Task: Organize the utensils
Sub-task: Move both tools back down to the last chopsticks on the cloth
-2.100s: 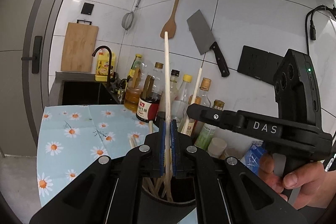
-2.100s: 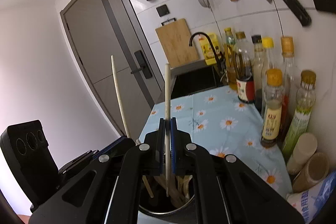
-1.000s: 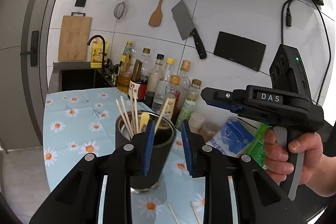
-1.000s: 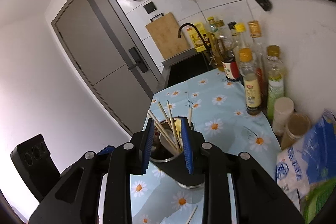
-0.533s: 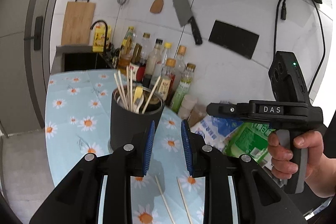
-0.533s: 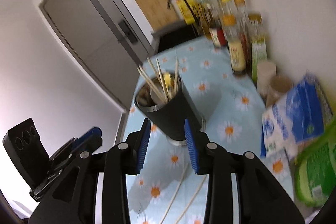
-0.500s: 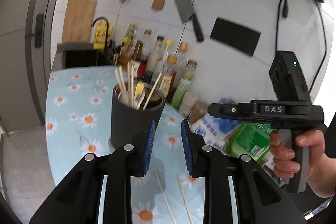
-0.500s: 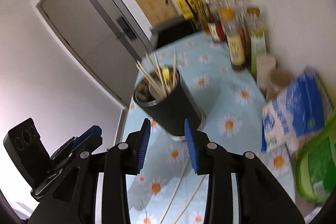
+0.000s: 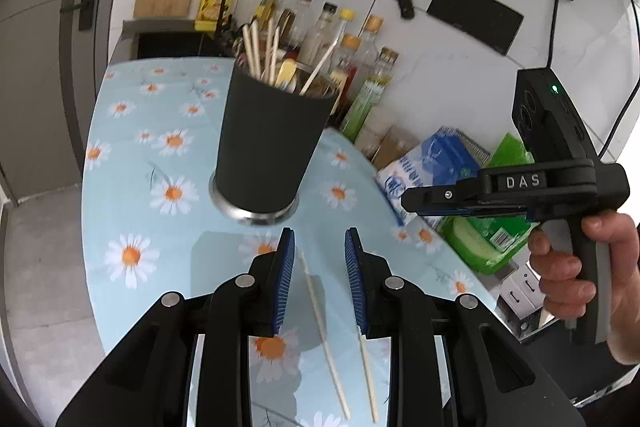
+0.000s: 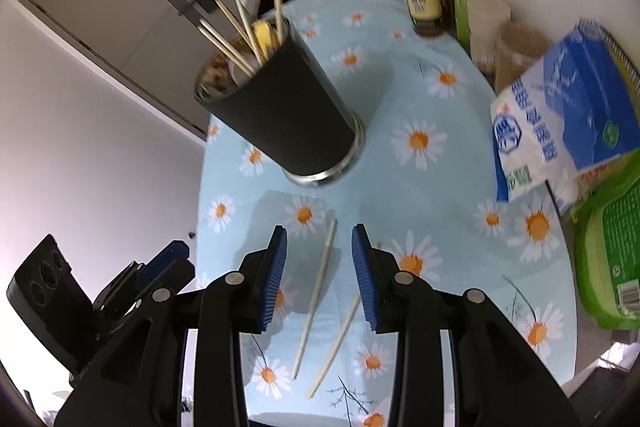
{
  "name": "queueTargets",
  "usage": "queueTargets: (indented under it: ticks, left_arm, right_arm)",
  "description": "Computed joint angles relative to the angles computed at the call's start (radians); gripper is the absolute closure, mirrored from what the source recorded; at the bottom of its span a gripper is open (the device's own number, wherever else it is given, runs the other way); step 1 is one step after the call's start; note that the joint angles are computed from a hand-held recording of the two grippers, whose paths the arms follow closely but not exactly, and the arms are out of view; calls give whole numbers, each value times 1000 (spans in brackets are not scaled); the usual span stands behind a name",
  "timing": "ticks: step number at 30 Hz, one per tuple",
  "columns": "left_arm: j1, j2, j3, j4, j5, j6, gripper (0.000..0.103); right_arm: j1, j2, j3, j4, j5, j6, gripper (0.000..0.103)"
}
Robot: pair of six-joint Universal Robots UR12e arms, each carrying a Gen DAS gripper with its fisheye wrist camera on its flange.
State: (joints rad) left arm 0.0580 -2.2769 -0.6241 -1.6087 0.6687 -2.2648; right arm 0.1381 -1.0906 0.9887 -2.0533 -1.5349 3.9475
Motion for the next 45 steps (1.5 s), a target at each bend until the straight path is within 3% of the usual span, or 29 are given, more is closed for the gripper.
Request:
queueTargets:
  ticks: [6,11,15,19,26,33,45]
  left_arm:
    - [12,7,-33,16,52,-56,78]
    - [18,16,-55,9,87,-62,78]
    - [21,38,-98,9,110,-35,78]
    - [25,45,-116,-4,115,-42,78]
    - [39,54,-138,-29,124,-63,78]
    - [46,54,-141,-90,113,-20,78]
    - [31,21,-85,-181,115,21,78]
  right_arm:
    - [-10,35,-43,137,89,39,68]
    - [-29,69,-68,286,243,123,68]
    - [-22,105,-131,396,235,112,68]
    - [-19,126,-160,448,252,138,68]
    - [-3,182,-254,557,185,149,68]
    - [14,249,-375,663,128,158,82]
    - [62,448,-758,938,-12,171,97]
